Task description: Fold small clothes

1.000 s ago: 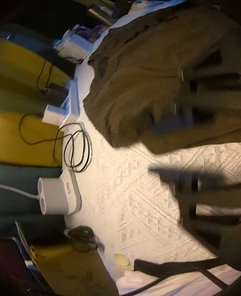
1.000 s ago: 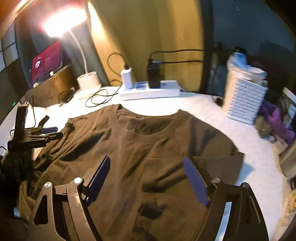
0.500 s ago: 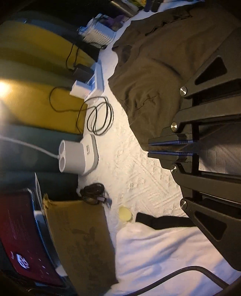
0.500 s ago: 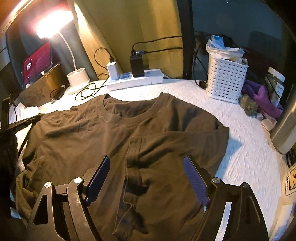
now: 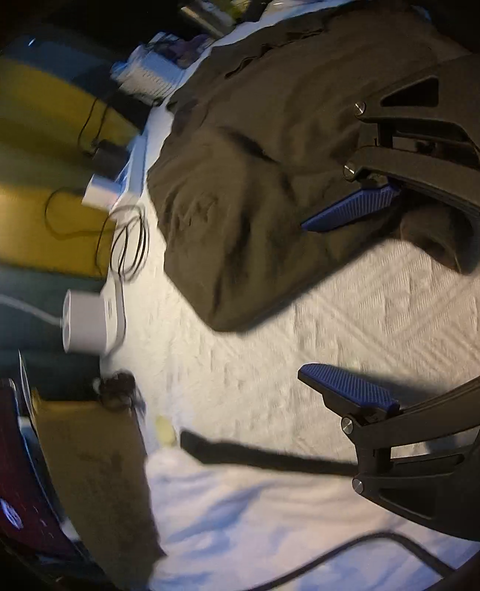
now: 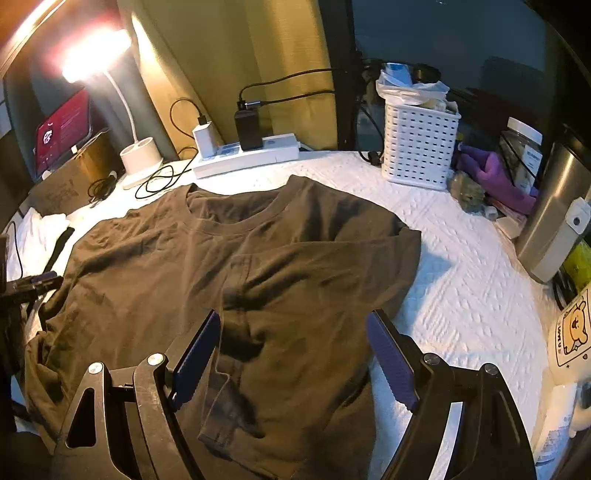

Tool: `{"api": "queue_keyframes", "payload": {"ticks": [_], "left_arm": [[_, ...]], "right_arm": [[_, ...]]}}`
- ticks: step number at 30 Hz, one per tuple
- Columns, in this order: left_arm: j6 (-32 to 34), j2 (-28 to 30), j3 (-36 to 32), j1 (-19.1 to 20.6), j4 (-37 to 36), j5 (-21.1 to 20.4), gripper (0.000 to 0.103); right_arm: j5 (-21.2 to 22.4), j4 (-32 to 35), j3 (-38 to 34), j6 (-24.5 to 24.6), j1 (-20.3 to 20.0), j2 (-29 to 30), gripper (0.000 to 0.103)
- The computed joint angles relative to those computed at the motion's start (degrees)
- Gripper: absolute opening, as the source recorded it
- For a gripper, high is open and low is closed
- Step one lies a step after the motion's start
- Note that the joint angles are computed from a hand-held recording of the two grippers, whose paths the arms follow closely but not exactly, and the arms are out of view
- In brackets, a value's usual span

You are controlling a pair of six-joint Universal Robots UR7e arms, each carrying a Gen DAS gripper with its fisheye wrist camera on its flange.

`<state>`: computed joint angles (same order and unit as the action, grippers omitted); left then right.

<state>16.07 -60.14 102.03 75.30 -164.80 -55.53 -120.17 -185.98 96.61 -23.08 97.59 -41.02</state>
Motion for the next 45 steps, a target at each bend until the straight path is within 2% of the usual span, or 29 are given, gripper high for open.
{"api": "queue_keyframes", "payload": {"ticks": [2, 3, 4, 5, 6, 10, 12, 14, 17, 21, 26, 28, 29, 30, 31, 35, 40, 43, 45], "left_arm": [[0.84, 0.6, -0.28, 0.25, -0.85, -2.67, 0.071], [2.08, 1.17, -0.48, 0.24, -1.58, -2.67, 0.054], [4.17, 2.17, -0.58, -0.2, -3.74, -0.75, 0.043], [5.15, 2.62, -1.21, -0.39, -3.74, -0.11, 0.022], [4.07, 2.28, -1.93, -0.12, -1.34, -1.88, 0.003], [4.26, 3.16, -2.36, -0.9, -5.19, 3.01, 0.003], [4.6, 3.03, -1.85, -1.58, -6.8, 4.02, 0.003], [7.76, 3.41, -0.6, -3.39, -11.22, 6.37, 0.003], [12.26, 4.28, -0.05, -5.85, -14.16, 8.8, 0.003], [13.38, 5.15, -0.94, -7.7, -11.24, 7.89, 0.003], [11.2, 7.3, -3.08, -9.32, -2.49, 6.8, 0.004], [7.59, 7.53, -4.58, -9.36, 3.85, 4.02, 0.011], [5.41, 6.95, -5.34, -9.03, 8.2, 0.78, 0.028], [3.96, 6.3, -6.01, -8.54, 11.45, -2.66, 0.05], [2.98, 5.35, -6.06, -8.08, 12.76, -5.66, 0.056], [-0.59, 1.74, -5.45, -6.35, 12.72, -9.74, 0.057], [-3.02, -0.7, -4.88, -3.43, 10.35, -6.67, 0.057], [-5.79, -0.93, -5.89, -0.77, 13.8, -10.43, 0.057], [-5.07, -0.43, -5.94, 0.21, 14.22, -12.52, 0.057]], "right_arm": [[0.28, -0.34, 0.43, -0.01, -0.04, -0.16, 0.083], [0.47, -0.35, 0.5, -0.03, -0.13, -0.25, 0.083], [0.63, -0.5, 0.66, 0.05, -0.18, -0.3, 0.083], [0.81, -0.7, 0.88, 0.11, -0.27, -0.38, 0.083], [0.85, -0.88, 1.05, 0.23, -0.3, -0.43, 0.083], [1.54, -1.86, 2.01, 0.46, -0.73, -0.96, 0.083], [1.75, -2.27, 2.33, 0.62, -1.04, -1.2, 0.083], [2.05, -2.46, 2.56, 0.77, -1.37, -1.47, 0.083], [2.76, -2.78, 2.89, 0.59, -1.64, -1.8, 0.083], [4.11, -3.54, 3.59, 0.25, -1.9, -2.2, 0.083], [5.22, -4.59, 4.91, 0.59, -2.59, -2.88, 0.083], [5.35, -5.15, 5.65, 0.9, -2.89, -3.35, 0.083], [5.3, -5.39, 5.94, 1.02, -2.99, -3.54, 0.083], [5.23, -5.7, 6.26, 1.09, -3.07, -3.75, 0.083], [5.23, -6.02, 6.56, 1.1, -3.19, -3.93, 0.083], [4.87, -7.24, 7.74, 1.47, -3.67, -4.63, 0.083], [4.3, -7.16, 7.71, 1.76, -3.83, -4.35, 0.083], [4.3, -6.58, 7.13, 1.5, -3.41, -3.91, 0.083], [4.08, -6.31, 6.78, 1.39, -3.06, -3.55, 0.083]]}}
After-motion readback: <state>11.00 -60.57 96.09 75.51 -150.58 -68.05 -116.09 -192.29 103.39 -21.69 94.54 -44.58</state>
